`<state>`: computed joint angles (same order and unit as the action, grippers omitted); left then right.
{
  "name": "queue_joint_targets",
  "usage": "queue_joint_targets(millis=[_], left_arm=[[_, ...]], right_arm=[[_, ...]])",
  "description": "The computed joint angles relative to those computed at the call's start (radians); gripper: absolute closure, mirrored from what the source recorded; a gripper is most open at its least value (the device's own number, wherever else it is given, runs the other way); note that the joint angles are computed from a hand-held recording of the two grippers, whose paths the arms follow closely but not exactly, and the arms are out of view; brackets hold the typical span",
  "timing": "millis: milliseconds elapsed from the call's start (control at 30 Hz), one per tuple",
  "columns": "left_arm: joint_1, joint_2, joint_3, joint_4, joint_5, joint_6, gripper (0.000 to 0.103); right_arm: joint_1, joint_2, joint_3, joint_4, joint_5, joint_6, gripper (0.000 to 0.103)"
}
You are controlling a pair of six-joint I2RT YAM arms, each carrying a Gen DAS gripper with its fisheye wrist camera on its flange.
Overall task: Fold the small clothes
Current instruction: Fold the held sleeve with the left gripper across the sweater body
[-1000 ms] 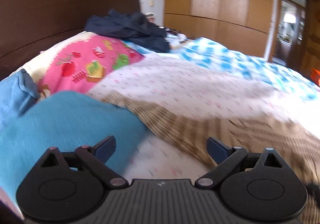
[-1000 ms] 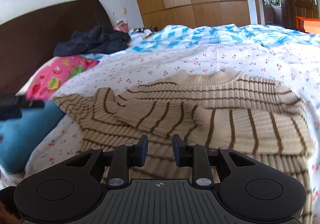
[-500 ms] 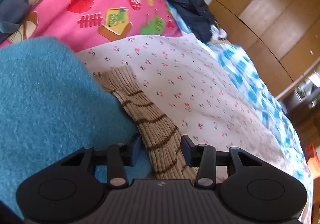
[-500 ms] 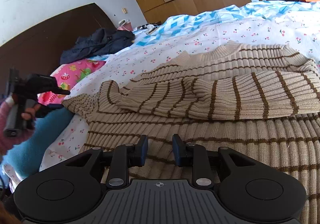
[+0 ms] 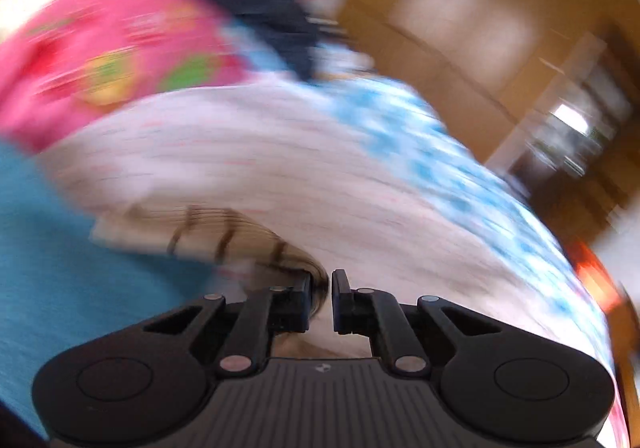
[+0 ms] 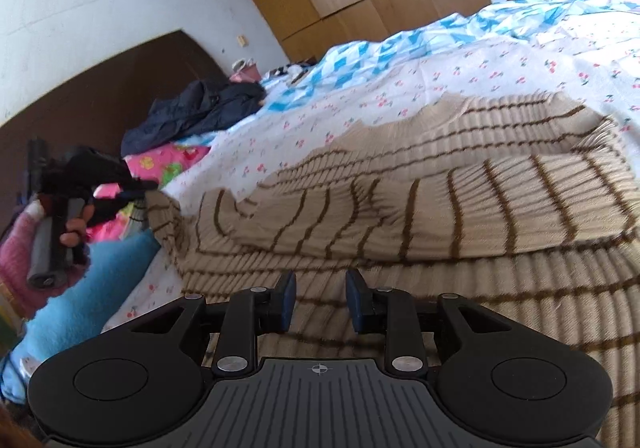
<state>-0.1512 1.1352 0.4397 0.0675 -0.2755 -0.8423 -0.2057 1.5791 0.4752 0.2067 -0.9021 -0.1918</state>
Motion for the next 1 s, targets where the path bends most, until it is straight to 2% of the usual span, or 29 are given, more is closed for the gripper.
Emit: queue_joint_targets(millis=[100,200,267,333,467,667,767,900,1000], left_arm=[[-0.245,0.031,0.081,0.031,0.015,0.079,0.088],[-0.471,0.149,0.184,0.030,0.014,0.176,0.087],[-0.585,0.259,0.261,-0.018,-0.032,0.208,0.077],[-0.649,0.343,0.306,-0.077,-0.093,0.195,0.069],[-0.675,0.376,0.261,-0.142,-0.123,0.020,0.067],[-0.748,0.307,0.119,-0.171,-0.272,-0.203,0.064],[-0.738,0.307,0.080,-0.107,-0.311,-0.234,0.063],[-0.662,0.342,0.049,0.031,-0.315,-0.186,0.062],[-0.604,0.403,0.063,0.038,-0.332,-0.201,0.062]], right_arm=[[-0.036,0.000,0.015,0.020,0.001,0.050,0.075],[-0.071,0.007,0.031,0.045,0.015,0.083,0.074],[-0.095,0.017,0.048,0.037,0.021,0.096,0.074],[-0.119,0.039,0.083,-0.004,0.002,0.104,0.074],[-0.154,0.084,0.145,-0.077,-0.035,0.105,0.074],[-0.176,0.125,0.187,-0.112,-0.043,0.133,0.073],[-0.175,0.141,0.204,-0.102,-0.038,0.198,0.073],[-0.143,0.164,0.244,-0.064,-0.001,0.300,0.070],[-0.111,0.167,0.274,-0.045,0.065,0.350,0.070]])
